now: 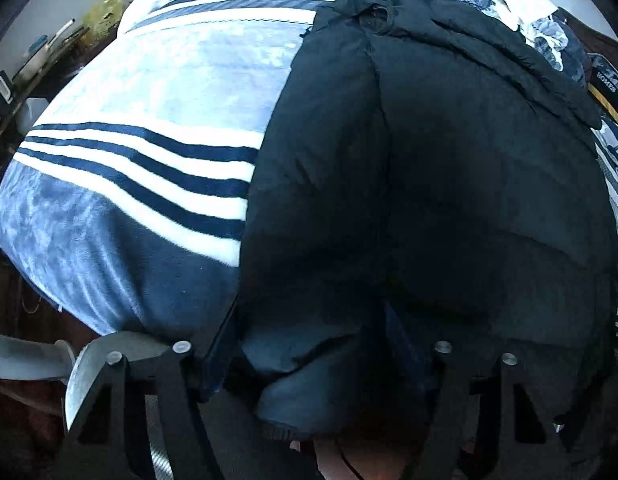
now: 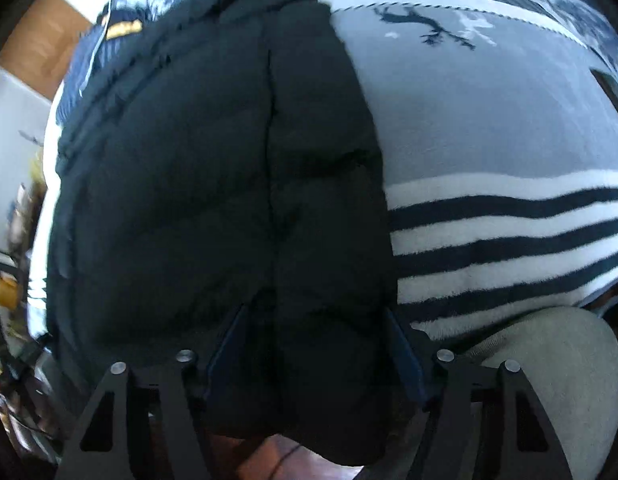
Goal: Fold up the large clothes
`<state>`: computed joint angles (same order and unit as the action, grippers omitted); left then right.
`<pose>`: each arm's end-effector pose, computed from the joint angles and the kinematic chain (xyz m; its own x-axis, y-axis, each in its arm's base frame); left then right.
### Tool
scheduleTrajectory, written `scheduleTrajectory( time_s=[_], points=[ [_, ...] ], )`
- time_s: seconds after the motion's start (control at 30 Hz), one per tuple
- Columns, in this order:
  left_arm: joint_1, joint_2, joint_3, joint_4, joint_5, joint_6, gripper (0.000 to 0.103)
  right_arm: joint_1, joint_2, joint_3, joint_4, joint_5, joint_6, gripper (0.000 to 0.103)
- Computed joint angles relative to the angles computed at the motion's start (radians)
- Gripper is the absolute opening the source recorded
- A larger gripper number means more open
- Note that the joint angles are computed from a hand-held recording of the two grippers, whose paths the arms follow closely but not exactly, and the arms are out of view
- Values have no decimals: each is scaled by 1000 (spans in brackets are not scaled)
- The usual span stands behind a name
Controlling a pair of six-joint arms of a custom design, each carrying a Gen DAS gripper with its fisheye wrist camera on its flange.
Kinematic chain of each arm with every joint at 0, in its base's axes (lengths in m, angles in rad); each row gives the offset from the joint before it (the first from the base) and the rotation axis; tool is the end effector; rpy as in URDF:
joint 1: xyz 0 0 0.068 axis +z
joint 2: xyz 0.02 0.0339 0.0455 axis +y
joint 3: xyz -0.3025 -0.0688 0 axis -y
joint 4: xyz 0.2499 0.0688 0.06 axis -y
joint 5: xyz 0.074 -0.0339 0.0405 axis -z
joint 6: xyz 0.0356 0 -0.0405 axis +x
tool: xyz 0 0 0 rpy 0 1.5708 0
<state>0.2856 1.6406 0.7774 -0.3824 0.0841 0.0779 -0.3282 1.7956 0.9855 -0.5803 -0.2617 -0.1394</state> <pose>0.2734 0.0772 0.1606 -0.9263 -0.1912 -0.3247 -0.1835 0.9815 -0.0545 0.3084 -0.0953 0.1621 -0.9594 0.1849 -0.2130 0.1354 0.9644 0.2271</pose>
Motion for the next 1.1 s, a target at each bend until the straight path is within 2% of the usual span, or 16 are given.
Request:
scheduleTrajectory(
  time_s=[0.07,0.1,0.13,0.17,0.2,0.23,0.3,0.33,0.5,0.67,0.73,0.77,0.9,1.0,1.1],
  points=[
    [14,15,8,-13,31,9,39,13,10,4,0,16,-2,72],
    [22,15,5,-14,47,9,33,17,11,3,1,21,-2,72],
    [23,13,6,-15,57,8,22,20,9,1,2,21,-8,66],
    [29,2,1,-17,78,15,8,21,3,-4,1,10,-21,50],
    [38,-15,-4,-26,114,25,7,15,-2,-6,-6,-19,-37,40],
    [44,-42,-14,-26,128,31,5,5,-7,-7,-17,-49,-50,22],
    [72,-84,-8,-59,163,35,3,-28,-23,-7,-44,-116,-59,9],
    [97,-109,-4,-84,193,45,3,-53,-33,-3,-63,-164,-68,6],
    [276,-260,52,-276,382,157,2,-171,-151,-2,-177,-307,-175,5],
    [397,-347,143,-481,491,280,2,-291,-245,61,-375,-418,-314,4],
    [467,-371,180,-595,566,355,2,-342,-284,92,-460,-466,-367,4],
    [478,-373,193,-623,584,368,2,-359,-298,107,-495,-486,-390,4],
    [609,-378,291,-870,682,552,2,-407,-372,159,-654,-557,-478,4],
    [687,-348,360,-1014,691,684,2,-484,-386,199,-823,-574,-639,4],
    [781,-288,433,-1168,712,803,2,-526,-388,209,-920,-582,-728,4]
  ],
)
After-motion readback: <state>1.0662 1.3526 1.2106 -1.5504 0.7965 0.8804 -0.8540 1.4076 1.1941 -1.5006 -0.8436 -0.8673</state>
